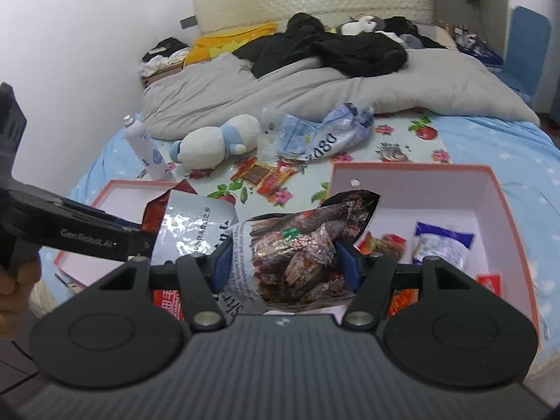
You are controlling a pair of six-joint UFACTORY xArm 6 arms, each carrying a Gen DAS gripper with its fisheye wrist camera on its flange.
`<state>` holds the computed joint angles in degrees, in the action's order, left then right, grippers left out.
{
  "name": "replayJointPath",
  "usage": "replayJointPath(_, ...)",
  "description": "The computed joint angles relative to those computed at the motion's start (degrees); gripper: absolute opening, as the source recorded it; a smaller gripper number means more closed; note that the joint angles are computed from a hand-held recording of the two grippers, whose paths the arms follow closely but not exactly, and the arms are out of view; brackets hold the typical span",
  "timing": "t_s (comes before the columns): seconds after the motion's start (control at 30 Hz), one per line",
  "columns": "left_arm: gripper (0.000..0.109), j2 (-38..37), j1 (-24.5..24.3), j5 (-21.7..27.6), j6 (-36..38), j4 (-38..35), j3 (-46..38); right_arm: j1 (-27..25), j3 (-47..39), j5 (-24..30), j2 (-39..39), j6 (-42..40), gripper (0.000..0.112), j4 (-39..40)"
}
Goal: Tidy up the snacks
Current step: 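Carry both held snacks into the open pink box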
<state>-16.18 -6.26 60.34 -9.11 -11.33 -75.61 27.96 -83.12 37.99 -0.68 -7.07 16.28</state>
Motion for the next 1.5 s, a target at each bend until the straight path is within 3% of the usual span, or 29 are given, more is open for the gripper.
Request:
replayJointPath(0.27, 0.028, 1.1, -5.7, 1.8, -1.8, 1.1, -2.7, -3.0, 8.7, -0.7, -8.8, 0.8, 0.064, -0.8)
replayJointPath(0.57, 0.028, 9.0, -9.9, 1.2, -1.5, 1.2, -8.8, -8.8, 14.3, -1.1, -12.1, 1.7, 0.064, -1.5)
replayJointPath(0.93, 0.028, 27.9, -11.5, -0.4, -2.9, 1.7, -24.1, -12.9, 11.2, -5.7, -1.7, -0.4, 0.064, 0.5)
replayJointPath(1.03, 0.028, 33.4, -12.0, -1.1, -2.3, 3.1, -29.1, -12.5, 10.0, -10.0, 2.0, -0.9, 0.064, -1.6)
replayJointPath(1.1, 0.028, 36.8, -12.0, -1.2, -2.0, 3.3, -32.0, -12.5, 9.9, -13.5, 4.3, 3.1, 0.065, -6.5)
replayJointPath(1.17, 0.028, 39.3, -12.0, -1.1, -3.4, 4.3, -33.9, -12.7, 8.8, -13.8, 6.6, 2.6, 0.065, -4.4)
replayJointPath(1.37, 0.028, 42.2, -12.1, -2.6, -2.9, 5.1, -34.7, -12.5, 8.1, -14.1, 9.9, 4.8, 0.065, -7.9)
replayJointPath(1.5, 0.029, 42.6, -12.0, -2.9, -3.0, 5.2, -34.4, -12.5, 8.1, -13.3, 9.7, 2.4, 0.066, -3.9)
